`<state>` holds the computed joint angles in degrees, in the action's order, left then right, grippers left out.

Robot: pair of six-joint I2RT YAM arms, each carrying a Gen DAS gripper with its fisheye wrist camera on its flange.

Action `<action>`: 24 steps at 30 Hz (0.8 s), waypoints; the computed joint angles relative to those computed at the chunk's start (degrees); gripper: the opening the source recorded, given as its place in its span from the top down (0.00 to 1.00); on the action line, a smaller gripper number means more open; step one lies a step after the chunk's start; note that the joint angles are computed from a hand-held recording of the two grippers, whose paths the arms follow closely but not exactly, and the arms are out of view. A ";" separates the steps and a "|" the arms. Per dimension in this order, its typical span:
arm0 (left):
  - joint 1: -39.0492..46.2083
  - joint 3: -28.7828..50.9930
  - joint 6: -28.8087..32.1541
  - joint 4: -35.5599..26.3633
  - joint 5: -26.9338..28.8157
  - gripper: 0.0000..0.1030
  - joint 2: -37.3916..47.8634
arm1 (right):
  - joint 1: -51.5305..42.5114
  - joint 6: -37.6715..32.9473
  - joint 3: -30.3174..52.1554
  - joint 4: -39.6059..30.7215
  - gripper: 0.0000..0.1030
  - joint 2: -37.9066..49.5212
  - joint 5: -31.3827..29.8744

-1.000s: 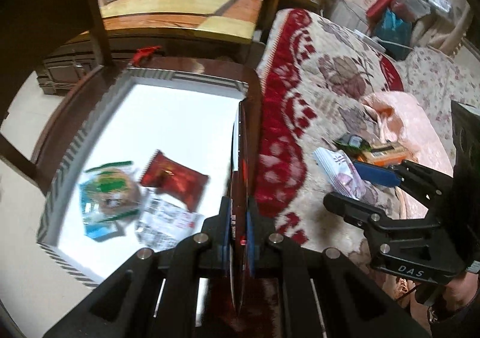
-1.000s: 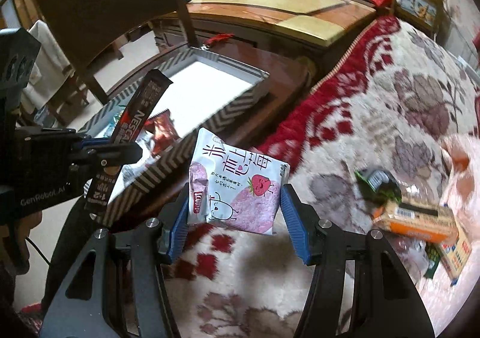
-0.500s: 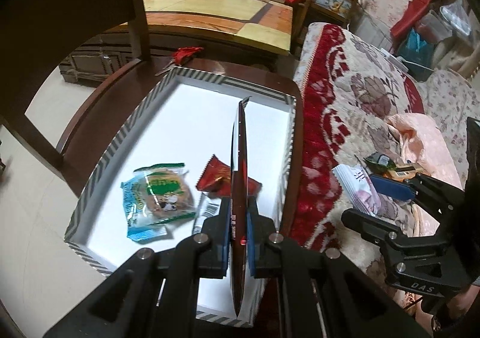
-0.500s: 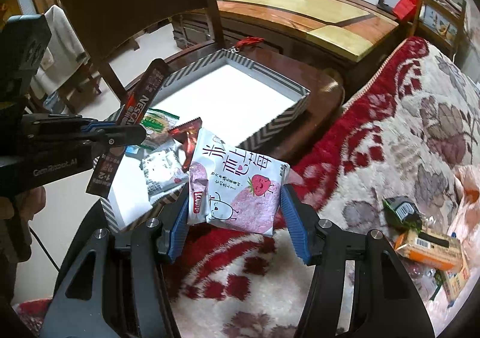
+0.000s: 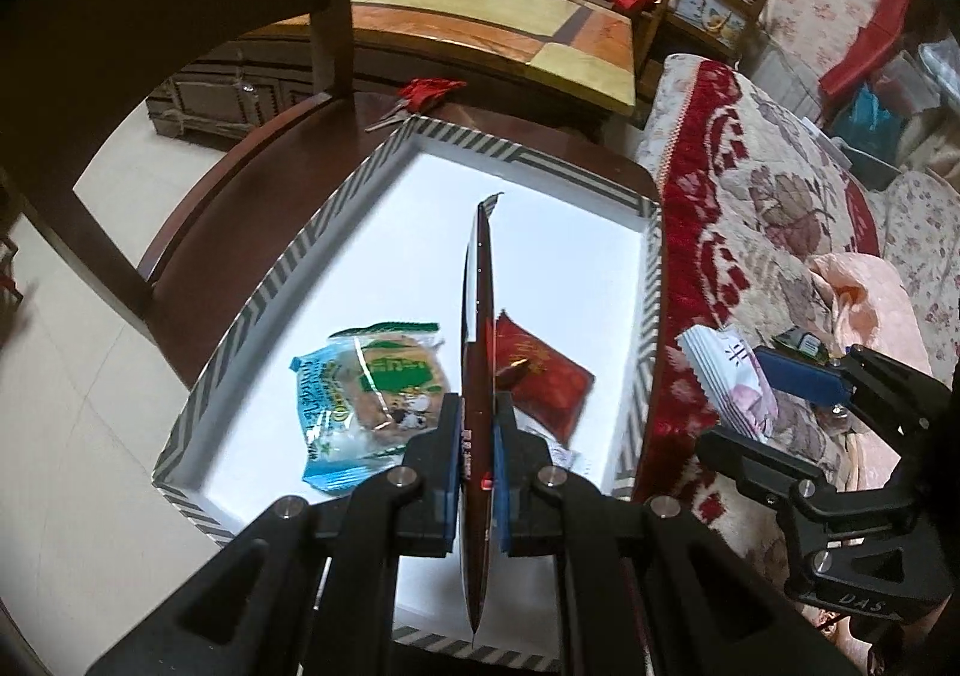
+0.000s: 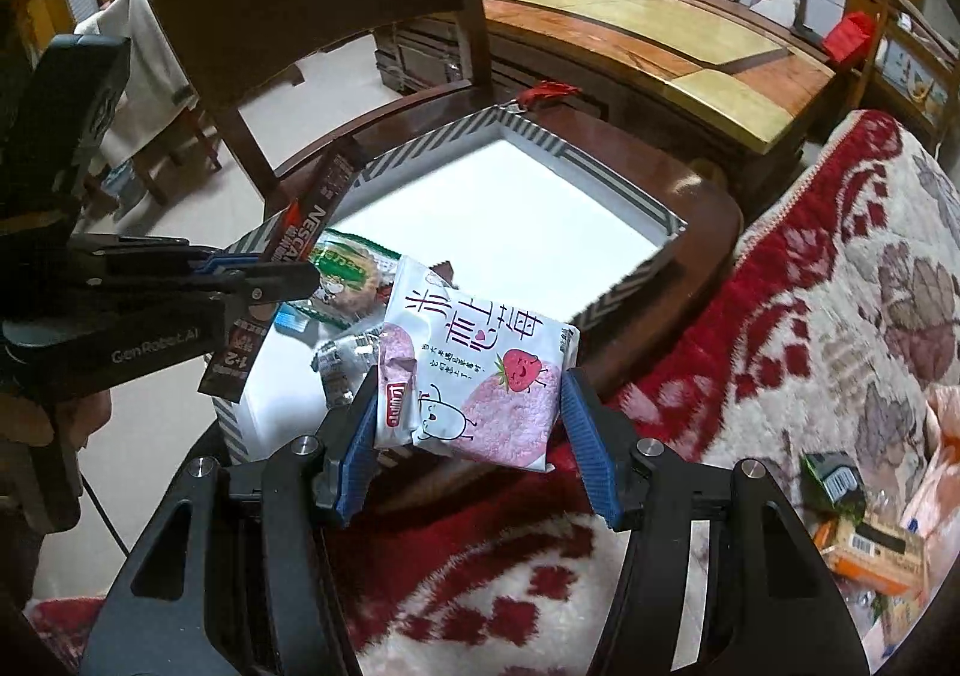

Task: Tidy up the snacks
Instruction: 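Carry the Nescafé stick and pink packet over the striped tray with both grippers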

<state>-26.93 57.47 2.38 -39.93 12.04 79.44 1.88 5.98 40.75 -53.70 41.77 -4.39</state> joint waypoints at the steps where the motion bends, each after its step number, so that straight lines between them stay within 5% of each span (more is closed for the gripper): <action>1: 0.24 0.02 0.02 0.16 0.06 0.90 0.34 | 0.48 0.13 0.04 0.68 0.45 0.83 0.12; 24: 3.29 3.07 -1.79 4.37 0.51 0.90 10.89 | -0.43 -2.76 4.69 16.63 0.45 28.82 -0.92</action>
<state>-23.64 60.54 0.59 -35.55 12.54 90.34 1.45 3.22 45.44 -37.06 70.59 -5.30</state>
